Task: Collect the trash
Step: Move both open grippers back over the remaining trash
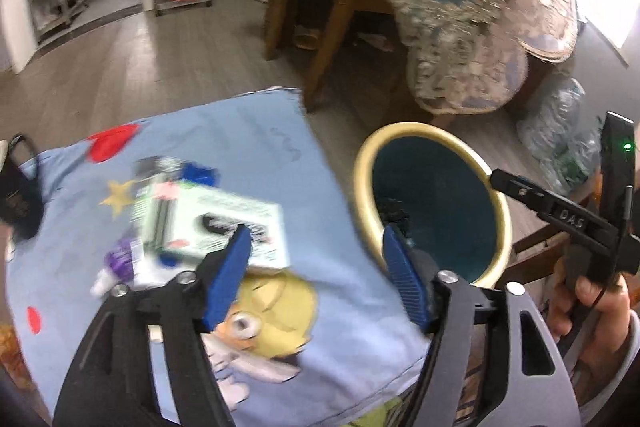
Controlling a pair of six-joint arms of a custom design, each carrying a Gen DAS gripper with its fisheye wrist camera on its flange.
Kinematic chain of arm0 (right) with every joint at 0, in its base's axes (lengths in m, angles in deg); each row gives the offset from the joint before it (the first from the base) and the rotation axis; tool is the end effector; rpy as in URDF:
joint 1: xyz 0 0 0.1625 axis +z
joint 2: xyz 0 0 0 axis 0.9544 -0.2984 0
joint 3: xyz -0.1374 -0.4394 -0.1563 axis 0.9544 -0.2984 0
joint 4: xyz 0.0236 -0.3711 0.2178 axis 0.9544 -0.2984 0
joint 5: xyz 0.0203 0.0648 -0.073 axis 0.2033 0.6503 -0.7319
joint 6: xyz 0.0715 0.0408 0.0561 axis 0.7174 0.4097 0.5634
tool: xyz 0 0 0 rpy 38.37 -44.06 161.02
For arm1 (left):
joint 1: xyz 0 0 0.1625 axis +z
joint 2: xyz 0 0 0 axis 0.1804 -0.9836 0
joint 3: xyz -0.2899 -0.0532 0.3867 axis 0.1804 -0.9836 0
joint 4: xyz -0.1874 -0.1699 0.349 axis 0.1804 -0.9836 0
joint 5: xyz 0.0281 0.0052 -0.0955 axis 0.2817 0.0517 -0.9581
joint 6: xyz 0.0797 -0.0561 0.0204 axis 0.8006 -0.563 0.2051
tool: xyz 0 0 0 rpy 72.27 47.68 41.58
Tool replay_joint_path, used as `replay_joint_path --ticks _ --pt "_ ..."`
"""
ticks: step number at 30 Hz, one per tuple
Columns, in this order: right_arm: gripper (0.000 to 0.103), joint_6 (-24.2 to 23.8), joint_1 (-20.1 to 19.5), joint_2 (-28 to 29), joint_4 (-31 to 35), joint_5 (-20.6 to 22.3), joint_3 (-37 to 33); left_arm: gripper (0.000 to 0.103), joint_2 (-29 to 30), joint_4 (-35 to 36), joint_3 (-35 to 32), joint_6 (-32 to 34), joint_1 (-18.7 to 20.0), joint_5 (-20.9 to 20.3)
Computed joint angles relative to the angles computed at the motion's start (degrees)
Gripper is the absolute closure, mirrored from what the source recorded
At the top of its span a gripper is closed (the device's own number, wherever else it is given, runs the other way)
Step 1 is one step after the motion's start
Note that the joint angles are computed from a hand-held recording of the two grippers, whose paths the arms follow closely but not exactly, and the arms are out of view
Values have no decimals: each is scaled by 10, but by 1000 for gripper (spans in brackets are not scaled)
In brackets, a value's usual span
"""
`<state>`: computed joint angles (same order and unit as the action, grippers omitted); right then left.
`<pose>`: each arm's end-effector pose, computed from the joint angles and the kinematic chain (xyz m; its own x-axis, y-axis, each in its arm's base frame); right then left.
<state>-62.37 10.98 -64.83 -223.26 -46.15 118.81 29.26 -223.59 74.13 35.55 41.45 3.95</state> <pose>0.0169 -0.8629 0.3406 -0.8553 -0.2385 0.4600 -0.4424 0.7983 -0.4086 -0.3609 -0.7953 0.0247 -0.8279 -0.0790 -0.5553 0.2730 0.8082 -0.5219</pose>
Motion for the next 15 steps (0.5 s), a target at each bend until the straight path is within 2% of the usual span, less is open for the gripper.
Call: replay_joint_path --ticks 6,15 --pt "16 -27 14 2 1 -1 14 34 -59 -22 92 -36 -1 32" --pt "16 -52 30 1 5 14 36 34 -120 -19 177 -92 7 58"
